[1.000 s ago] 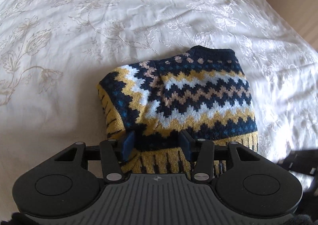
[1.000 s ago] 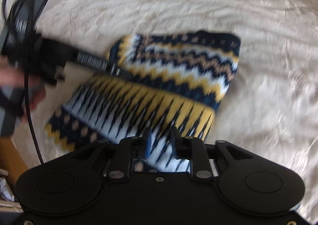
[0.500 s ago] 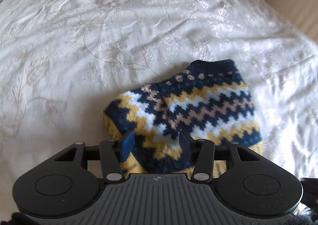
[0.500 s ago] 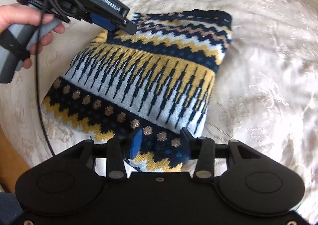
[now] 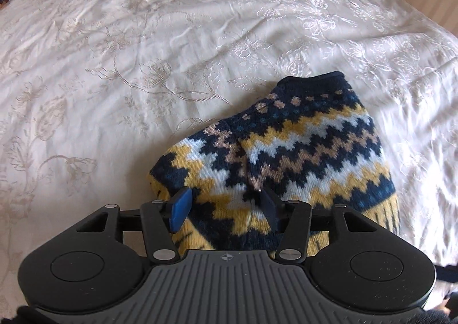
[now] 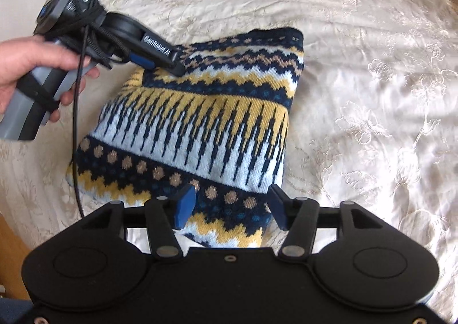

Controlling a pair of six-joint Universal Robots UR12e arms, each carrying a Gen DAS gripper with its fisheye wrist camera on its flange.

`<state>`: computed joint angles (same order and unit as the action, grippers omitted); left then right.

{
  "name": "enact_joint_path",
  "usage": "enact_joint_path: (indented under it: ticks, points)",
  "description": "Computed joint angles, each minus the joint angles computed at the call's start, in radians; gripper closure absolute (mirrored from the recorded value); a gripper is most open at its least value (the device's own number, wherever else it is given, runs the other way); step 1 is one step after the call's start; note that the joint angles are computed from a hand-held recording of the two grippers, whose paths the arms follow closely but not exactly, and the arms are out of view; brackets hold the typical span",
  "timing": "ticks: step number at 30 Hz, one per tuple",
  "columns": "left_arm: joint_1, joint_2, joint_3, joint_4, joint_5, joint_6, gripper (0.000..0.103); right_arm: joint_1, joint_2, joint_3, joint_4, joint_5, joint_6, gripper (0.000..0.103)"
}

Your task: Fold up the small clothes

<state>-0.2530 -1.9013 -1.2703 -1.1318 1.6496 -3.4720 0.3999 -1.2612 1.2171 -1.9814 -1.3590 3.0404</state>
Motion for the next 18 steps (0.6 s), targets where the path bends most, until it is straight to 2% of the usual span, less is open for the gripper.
enact_joint_path:
  ticks: [4, 6, 8, 10, 12, 14, 18]
  points:
    - [-0.013, 0.032, -0.026, 0.017, 0.018, -0.006, 0.052, 0.003, 0.004, 0.003, -0.029, 0.000, 0.020, 0.038]
    - [-0.027, 0.056, -0.058, 0.044, 0.047, -0.010, 0.051, 0.003, 0.005, 0.004, -0.040, 0.000, 0.023, 0.036]
    - [-0.040, 0.082, -0.097, 0.070, 0.060, -0.018, 0.051, 0.002, 0.003, 0.009, -0.050, 0.002, 0.030, 0.029]
    - [-0.059, 0.103, -0.133, 0.078, 0.100, -0.017, 0.050, 0.001, -0.003, 0.017, -0.061, 0.003, 0.040, 0.029]
    - [-0.069, 0.121, -0.170, 0.069, 0.117, -0.055, 0.048, -0.003, -0.010, 0.027, -0.069, 0.007, 0.045, 0.029]
    - [-0.064, 0.131, -0.192, 0.023, 0.081, -0.102, 0.045, -0.007, -0.018, 0.037, -0.076, 0.010, 0.047, 0.028]
    - [-0.067, 0.162, -0.228, 0.053, 0.085, -0.173, 0.045, -0.013, -0.032, 0.049, -0.089, 0.003, 0.036, 0.027]
